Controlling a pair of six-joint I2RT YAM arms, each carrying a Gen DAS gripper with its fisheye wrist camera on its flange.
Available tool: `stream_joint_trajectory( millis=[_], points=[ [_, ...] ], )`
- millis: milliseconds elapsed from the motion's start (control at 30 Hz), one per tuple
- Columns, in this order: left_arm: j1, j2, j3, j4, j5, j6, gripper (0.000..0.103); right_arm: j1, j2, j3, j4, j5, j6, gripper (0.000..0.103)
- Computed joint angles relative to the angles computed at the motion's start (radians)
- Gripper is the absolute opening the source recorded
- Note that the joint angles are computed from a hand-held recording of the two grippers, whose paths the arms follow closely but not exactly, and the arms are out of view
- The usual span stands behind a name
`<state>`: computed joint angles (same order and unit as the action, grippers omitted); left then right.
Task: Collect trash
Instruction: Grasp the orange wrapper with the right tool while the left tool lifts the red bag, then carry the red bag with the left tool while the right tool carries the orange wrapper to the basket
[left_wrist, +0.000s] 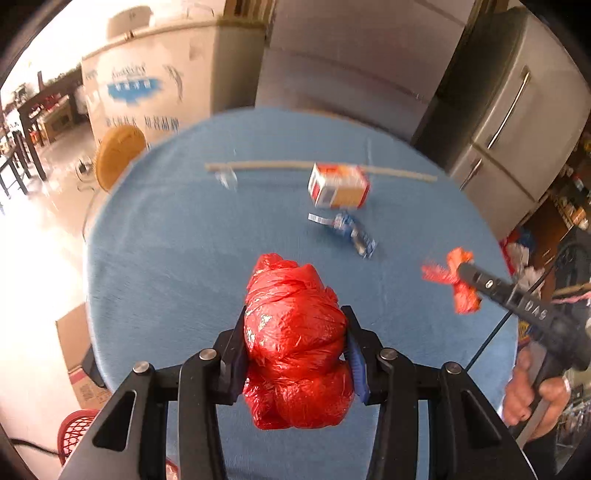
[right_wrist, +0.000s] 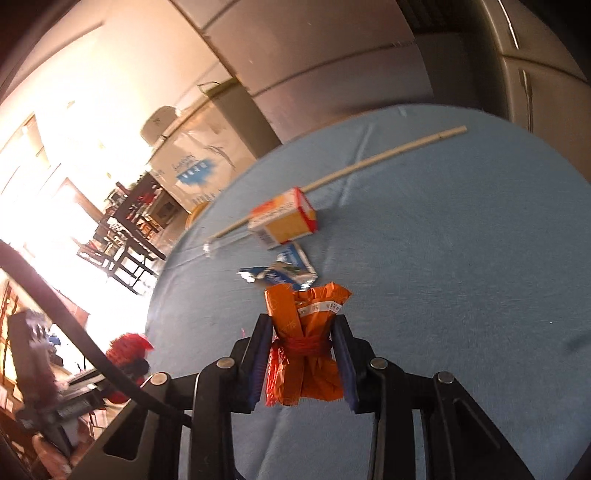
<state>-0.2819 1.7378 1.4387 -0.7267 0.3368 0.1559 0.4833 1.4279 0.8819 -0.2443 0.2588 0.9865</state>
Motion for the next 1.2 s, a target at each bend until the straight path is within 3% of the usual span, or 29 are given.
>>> stream_joint_trajectory(
  millis=[300,733,867,1033,1200],
  points=[
    [0.025,-0.319,-0.121,-0.012,0.036,0.026,0.046,0.191,-0.095,0.057,-0.08,0.186,0.044,0.036],
    [0.115,-0.669,-0.219,-0.096,0.1,0.106,0.046,0.562,-0.14,0.214,-0.345,0.566,0.199,0.036],
    [0.221,-0.748,-0.203,-0.158,0.168,0.168,0.046,0.673,-0.119,0.311,-0.468,0.685,0.262,0.036],
    [0.445,-0.79,-0.138,-0.306,0.364,0.315,0.046,0.805,-0.048,0.483,-0.66,0.817,0.379,0.036],
    [0.516,-0.788,-0.114,-0.386,0.416,0.39,0.046,0.899,0.067,0.668,-0.906,0.92,0.518,0.036]
  ],
)
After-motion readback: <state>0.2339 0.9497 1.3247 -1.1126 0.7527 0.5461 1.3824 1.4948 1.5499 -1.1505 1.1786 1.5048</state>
